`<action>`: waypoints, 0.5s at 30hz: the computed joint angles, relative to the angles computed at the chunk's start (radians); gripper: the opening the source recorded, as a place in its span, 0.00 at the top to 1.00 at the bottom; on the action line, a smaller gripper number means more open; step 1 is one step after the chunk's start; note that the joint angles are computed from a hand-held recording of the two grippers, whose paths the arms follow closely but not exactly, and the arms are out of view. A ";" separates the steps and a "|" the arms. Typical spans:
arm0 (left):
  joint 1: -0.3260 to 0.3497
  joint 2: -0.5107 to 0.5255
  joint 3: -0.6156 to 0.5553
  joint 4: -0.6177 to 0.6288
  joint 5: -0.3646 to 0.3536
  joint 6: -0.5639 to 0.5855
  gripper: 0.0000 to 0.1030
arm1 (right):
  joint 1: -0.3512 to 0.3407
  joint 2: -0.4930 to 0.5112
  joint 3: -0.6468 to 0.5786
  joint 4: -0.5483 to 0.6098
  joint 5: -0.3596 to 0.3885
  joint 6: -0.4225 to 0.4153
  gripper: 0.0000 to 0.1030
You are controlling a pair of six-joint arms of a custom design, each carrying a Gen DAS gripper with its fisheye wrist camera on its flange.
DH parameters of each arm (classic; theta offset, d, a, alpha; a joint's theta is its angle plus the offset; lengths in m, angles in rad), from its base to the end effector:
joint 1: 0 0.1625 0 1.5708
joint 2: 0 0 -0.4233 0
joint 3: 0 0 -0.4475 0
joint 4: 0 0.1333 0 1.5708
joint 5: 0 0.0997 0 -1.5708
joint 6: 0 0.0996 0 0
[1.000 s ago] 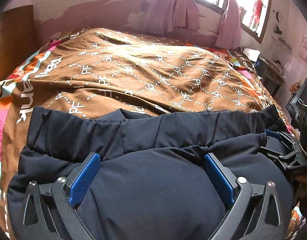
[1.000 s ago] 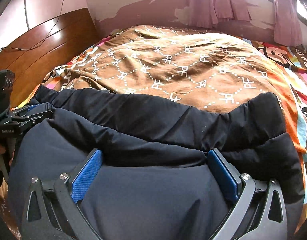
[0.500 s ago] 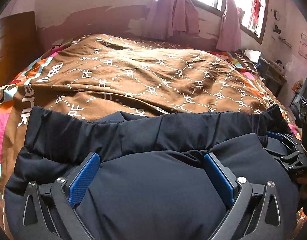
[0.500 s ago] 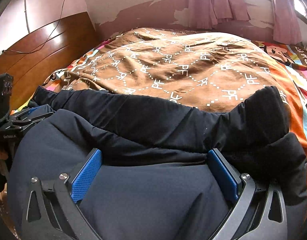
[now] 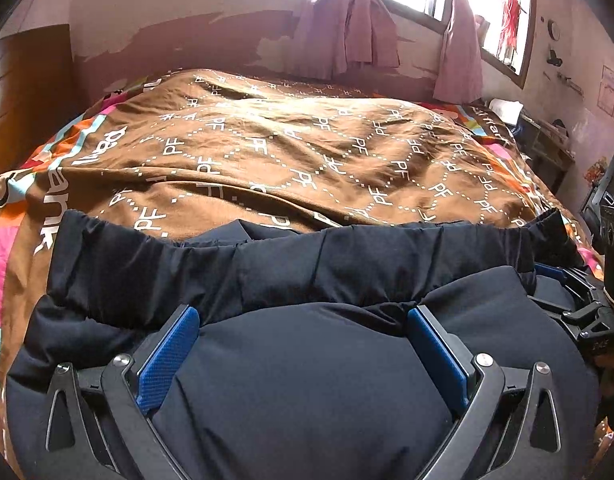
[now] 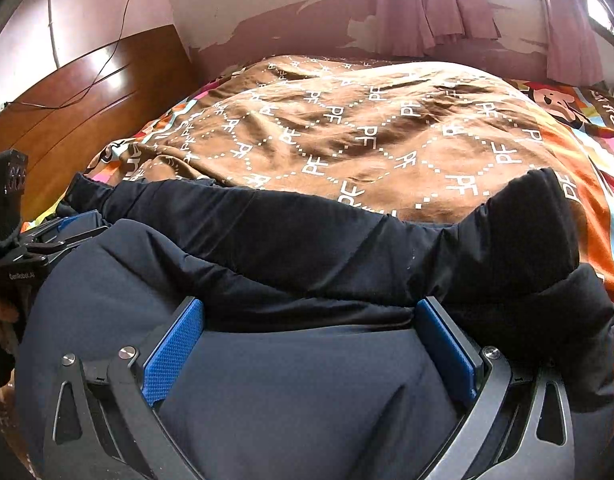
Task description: Fold large clothes
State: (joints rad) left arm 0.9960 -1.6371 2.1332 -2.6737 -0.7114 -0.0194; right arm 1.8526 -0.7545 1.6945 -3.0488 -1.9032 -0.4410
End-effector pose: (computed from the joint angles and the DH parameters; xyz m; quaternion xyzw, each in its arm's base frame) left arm -0.0882 -0.5201 0.3753 0.1181 0.8685 -0.3761 0.3006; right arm 0.2932 -0.6503 0.0613 0.2950 -0.9049 0.2486 0.1798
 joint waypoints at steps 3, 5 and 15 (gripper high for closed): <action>0.003 0.004 0.000 -0.012 -0.001 0.007 0.00 | -0.001 0.003 -0.001 -0.004 0.002 -0.001 0.00; 0.001 0.002 0.001 -0.006 0.000 0.004 0.00 | -0.001 0.001 0.001 -0.003 0.001 0.000 0.00; 0.003 0.002 0.004 -0.017 -0.002 0.009 0.00 | -0.002 0.003 0.001 -0.007 0.002 -0.002 0.00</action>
State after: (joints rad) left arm 0.9985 -1.6354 2.1376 -2.6905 -0.7134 -0.0107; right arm 1.8507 -0.7513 1.6955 -3.0556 -1.9010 -0.4431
